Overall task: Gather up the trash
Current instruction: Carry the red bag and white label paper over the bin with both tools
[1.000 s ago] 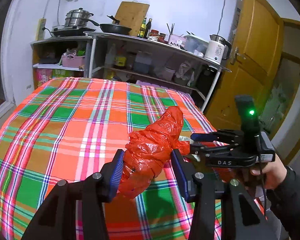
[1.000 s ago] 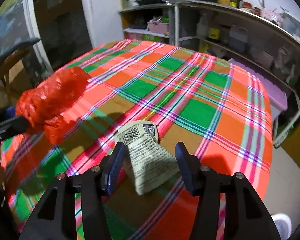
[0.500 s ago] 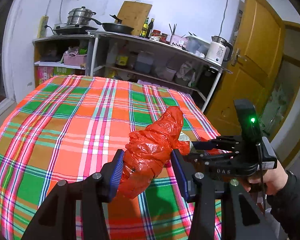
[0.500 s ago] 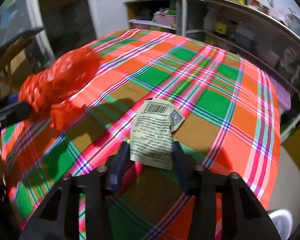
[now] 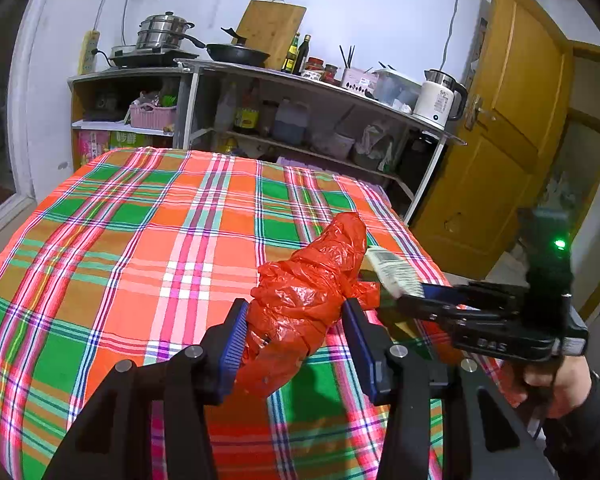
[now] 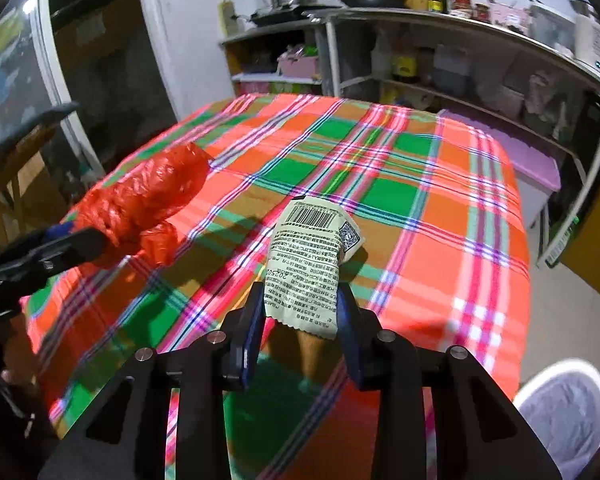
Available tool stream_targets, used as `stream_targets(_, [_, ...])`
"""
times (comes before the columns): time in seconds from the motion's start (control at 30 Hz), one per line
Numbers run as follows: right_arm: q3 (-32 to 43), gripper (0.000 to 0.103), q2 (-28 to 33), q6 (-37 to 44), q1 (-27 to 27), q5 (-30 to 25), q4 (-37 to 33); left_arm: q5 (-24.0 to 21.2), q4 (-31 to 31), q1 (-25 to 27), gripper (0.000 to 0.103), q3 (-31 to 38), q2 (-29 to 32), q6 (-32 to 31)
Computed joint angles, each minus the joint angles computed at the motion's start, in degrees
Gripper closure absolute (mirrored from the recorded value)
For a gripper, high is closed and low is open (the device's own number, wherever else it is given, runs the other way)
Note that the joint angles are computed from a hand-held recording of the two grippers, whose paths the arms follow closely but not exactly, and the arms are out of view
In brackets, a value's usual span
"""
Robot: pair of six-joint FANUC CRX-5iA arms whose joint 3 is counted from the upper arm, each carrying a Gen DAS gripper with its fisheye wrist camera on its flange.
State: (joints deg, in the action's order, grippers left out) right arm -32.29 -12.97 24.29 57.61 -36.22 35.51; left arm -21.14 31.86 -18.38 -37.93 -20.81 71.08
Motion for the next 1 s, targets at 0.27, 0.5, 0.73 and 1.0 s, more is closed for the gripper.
stream_targets(0.27, [-6.4, 0.067, -8.5, -12.1, 6.6, -5.7, 7.2, -2.0, -12.8, -4.3, 0.055, 4.1, -0.6, 12.9])
stream_targets(0.5, [-9.6, 0.067, -14.6, -19.2, 13.0, -13.3, 11.2, -5.2, -25.3, -10.1, 0.055, 9.0, -0.3, 25.5])
stream_targets(0.73, [-12.2, 0.067, -19.7, -26.1, 20.3, -22.3, 14.9, -7.4, -32.5, -15.5, 0.055, 12.6, 0.6, 33.5])
stream_targets(1.0, [-13.9, 0.067, -23.6, -31.0, 26.0, -30.1, 16.4, -8.7, -35.5, -19.6, 0.055, 15.3, 2.3, 36.6])
